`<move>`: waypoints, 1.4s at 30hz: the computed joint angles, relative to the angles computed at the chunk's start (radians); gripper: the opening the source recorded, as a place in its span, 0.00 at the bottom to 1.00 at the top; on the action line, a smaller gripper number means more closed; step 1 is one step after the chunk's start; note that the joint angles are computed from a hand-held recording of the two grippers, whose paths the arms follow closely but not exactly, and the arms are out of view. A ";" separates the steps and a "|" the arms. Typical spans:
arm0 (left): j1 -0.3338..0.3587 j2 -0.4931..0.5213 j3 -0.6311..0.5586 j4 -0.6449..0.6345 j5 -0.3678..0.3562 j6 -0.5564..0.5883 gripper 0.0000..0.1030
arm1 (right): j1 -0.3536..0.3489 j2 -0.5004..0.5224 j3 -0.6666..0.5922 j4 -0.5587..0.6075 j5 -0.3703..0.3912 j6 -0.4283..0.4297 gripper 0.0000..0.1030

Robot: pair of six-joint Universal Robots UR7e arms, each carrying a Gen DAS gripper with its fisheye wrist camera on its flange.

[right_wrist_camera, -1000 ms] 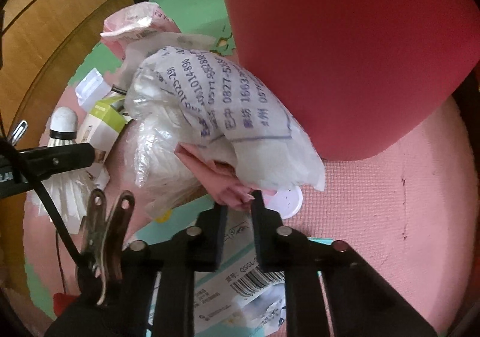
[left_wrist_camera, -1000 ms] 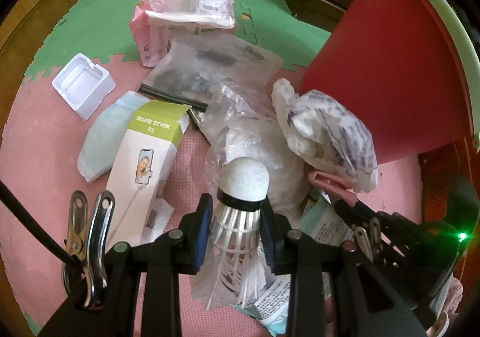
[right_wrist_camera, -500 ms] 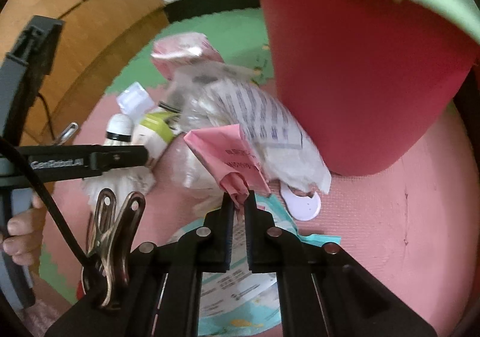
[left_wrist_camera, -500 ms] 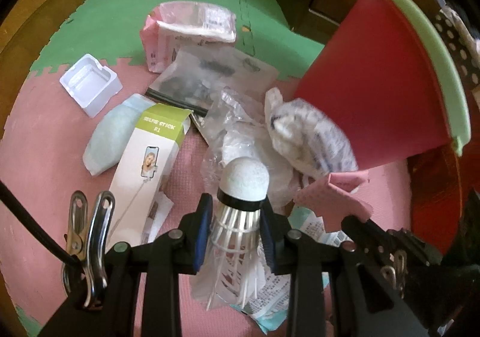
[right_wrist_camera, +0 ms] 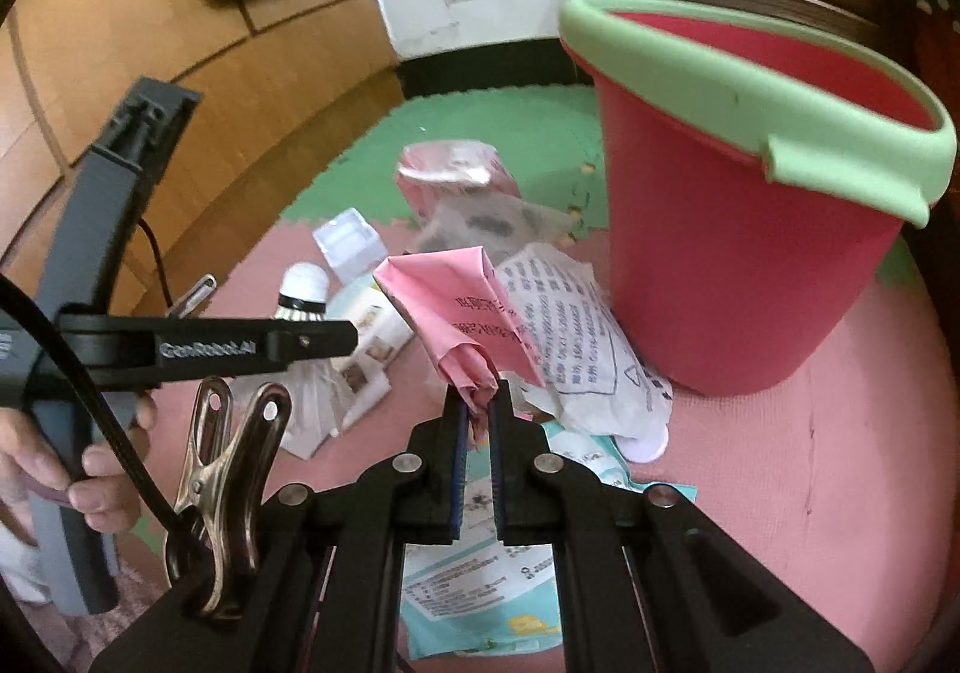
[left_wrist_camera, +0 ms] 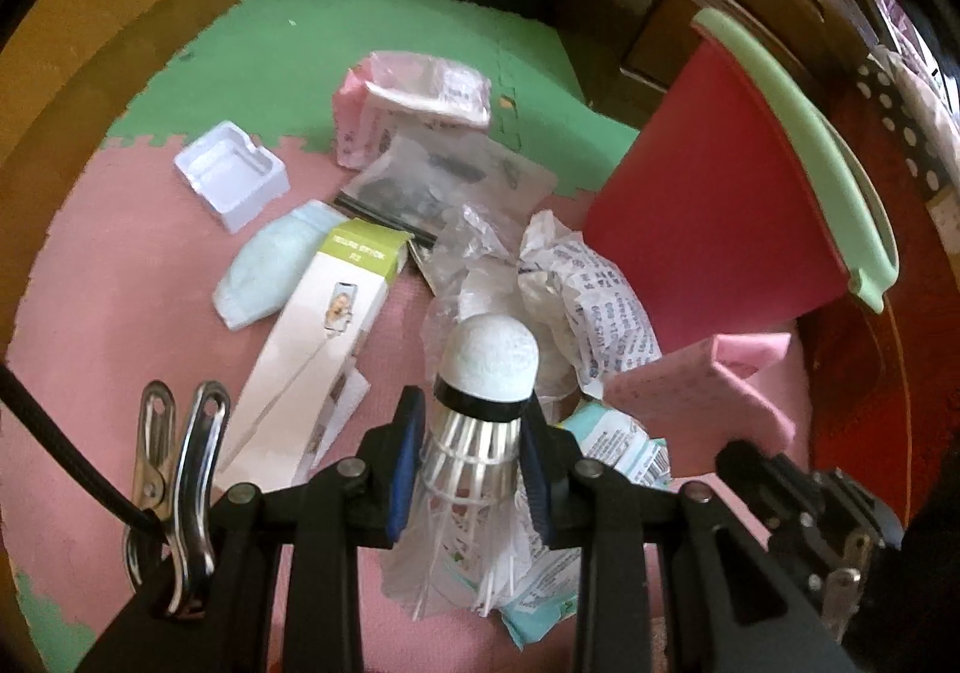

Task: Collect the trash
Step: 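Grasp the pink paper with the right tool and lift it while the left tool holds the shuttlecock, then carry both items over the red bucket and open both tools to drop them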

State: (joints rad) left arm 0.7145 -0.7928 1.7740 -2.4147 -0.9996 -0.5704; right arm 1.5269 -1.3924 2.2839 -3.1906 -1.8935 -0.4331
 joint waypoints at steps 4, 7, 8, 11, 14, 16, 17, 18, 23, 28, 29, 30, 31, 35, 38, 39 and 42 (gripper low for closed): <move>-0.040 -0.035 0.041 -0.039 0.045 -0.005 0.30 | 0.008 -0.022 0.014 -0.025 0.029 -0.009 0.07; -0.074 -0.060 0.067 -0.057 0.076 -0.018 0.30 | 0.013 -0.046 0.027 -0.045 0.054 -0.015 0.07; -0.081 -0.066 0.071 -0.060 0.078 -0.022 0.30 | 0.017 -0.051 0.031 -0.065 0.058 -0.023 0.07; -0.100 -0.080 0.079 -0.063 0.080 -0.043 0.30 | 0.028 -0.061 0.043 -0.125 0.070 -0.050 0.07; -0.117 -0.081 0.066 -0.053 0.075 -0.052 0.30 | 0.036 -0.084 0.050 -0.155 0.095 -0.060 0.07; -0.125 -0.079 0.055 -0.053 0.067 -0.057 0.30 | 0.036 -0.101 0.051 -0.160 0.116 -0.061 0.07; -0.130 -0.077 0.047 -0.054 0.060 -0.059 0.30 | 0.037 -0.109 0.052 -0.163 0.126 -0.063 0.07; -0.134 -0.070 0.031 -0.052 0.055 -0.055 0.30 | 0.039 -0.115 0.051 -0.167 0.132 -0.067 0.07; -0.164 -0.030 -0.037 -0.027 0.084 -0.022 0.30 | 0.045 -0.160 0.048 -0.165 0.156 -0.062 0.07; -0.182 0.006 -0.093 -0.046 0.097 0.008 0.30 | 0.039 -0.187 0.018 -0.142 0.182 -0.057 0.07; -0.184 0.015 -0.104 -0.049 0.097 0.015 0.30 | 0.038 -0.191 0.010 -0.139 0.186 -0.056 0.07; -0.185 0.022 -0.114 -0.052 0.098 0.021 0.30 | 0.037 -0.197 0.002 -0.137 0.187 -0.056 0.07; -0.188 0.032 -0.127 -0.057 0.099 0.029 0.30 | 0.035 -0.200 -0.005 -0.136 0.189 -0.058 0.07; -0.192 0.072 -0.178 -0.060 0.091 0.056 0.30 | 0.027 -0.206 -0.044 -0.118 0.185 -0.063 0.07; -0.190 0.101 -0.216 -0.064 0.081 0.076 0.30 | 0.022 -0.199 -0.077 -0.107 0.170 -0.068 0.07; -0.190 0.115 -0.232 -0.070 0.079 0.086 0.30 | 0.021 -0.194 -0.090 -0.108 0.162 -0.072 0.07; -0.188 0.143 -0.264 -0.078 0.068 0.102 0.30 | 0.014 -0.181 -0.120 -0.120 0.135 -0.082 0.07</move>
